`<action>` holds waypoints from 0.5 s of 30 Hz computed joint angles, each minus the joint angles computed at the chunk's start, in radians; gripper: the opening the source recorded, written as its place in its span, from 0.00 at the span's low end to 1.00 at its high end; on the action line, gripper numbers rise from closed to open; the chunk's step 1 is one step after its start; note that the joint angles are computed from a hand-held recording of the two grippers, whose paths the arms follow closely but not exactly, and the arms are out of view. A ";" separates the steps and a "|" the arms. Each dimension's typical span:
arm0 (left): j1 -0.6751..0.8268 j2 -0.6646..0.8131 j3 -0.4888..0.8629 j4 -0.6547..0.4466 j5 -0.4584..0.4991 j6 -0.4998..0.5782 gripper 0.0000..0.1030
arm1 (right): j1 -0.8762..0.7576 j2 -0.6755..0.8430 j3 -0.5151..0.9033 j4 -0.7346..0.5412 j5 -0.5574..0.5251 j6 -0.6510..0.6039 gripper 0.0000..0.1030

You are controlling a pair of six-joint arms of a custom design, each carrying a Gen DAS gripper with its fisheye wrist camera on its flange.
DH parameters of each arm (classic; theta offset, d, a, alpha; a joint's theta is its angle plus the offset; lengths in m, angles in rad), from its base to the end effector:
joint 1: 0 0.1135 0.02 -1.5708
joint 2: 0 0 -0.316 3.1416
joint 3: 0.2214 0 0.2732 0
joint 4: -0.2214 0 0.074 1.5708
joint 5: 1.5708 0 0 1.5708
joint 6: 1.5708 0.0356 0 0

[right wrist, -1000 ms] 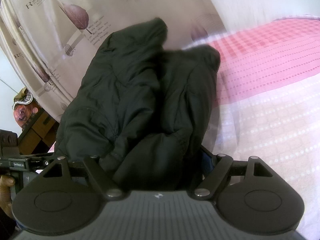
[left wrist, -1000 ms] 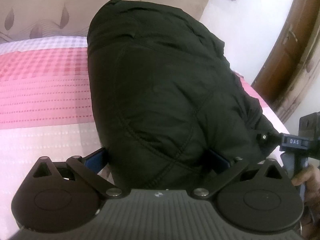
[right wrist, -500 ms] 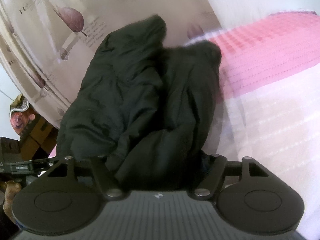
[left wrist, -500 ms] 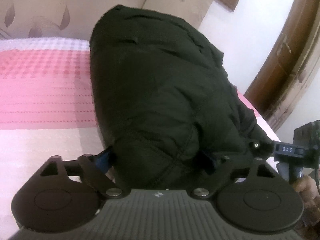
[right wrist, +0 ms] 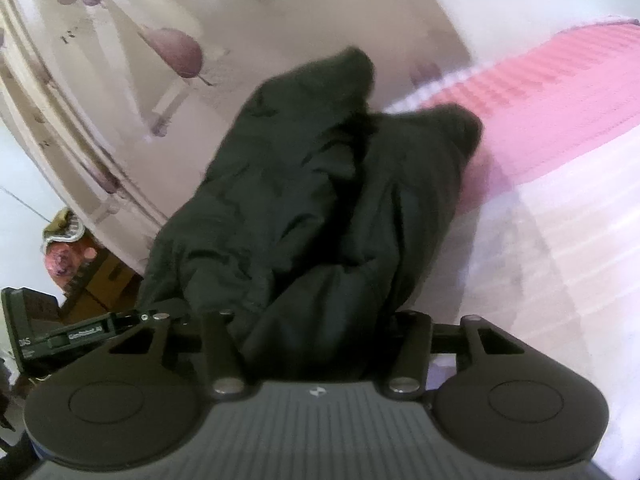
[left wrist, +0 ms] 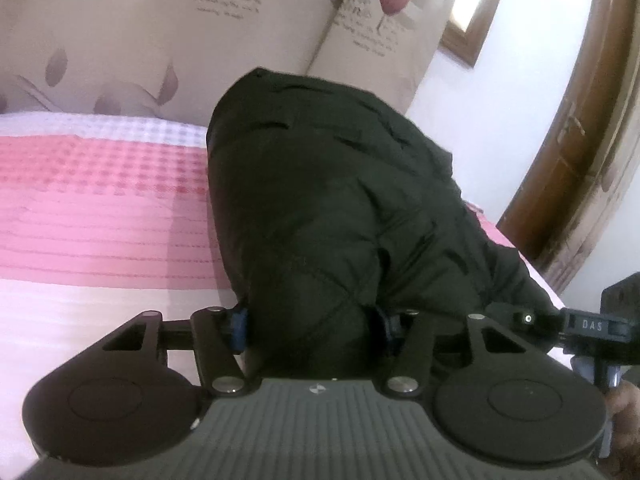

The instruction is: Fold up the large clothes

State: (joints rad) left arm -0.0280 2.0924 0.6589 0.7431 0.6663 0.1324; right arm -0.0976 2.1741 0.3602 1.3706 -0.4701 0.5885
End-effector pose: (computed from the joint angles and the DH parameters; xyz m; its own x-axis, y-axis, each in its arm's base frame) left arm 0.3512 -0.0319 0.0667 -0.5652 0.1197 -0.8162 0.5780 0.7633 -0.2884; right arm 0.2891 -0.0121 0.0552 -0.5329 0.5494 -0.6435 -0.0295 0.7480 0.6631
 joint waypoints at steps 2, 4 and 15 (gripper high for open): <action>0.028 -0.029 -0.020 -0.007 0.014 0.007 0.53 | 0.033 -0.009 -0.012 0.027 0.021 0.017 0.47; 0.064 -0.063 -0.042 -0.021 0.036 0.024 0.53 | 0.066 -0.013 -0.025 0.065 0.027 0.048 0.46; 0.317 -0.181 -0.137 -0.185 0.175 0.227 0.53 | 0.320 -0.055 -0.117 0.186 0.179 0.125 0.46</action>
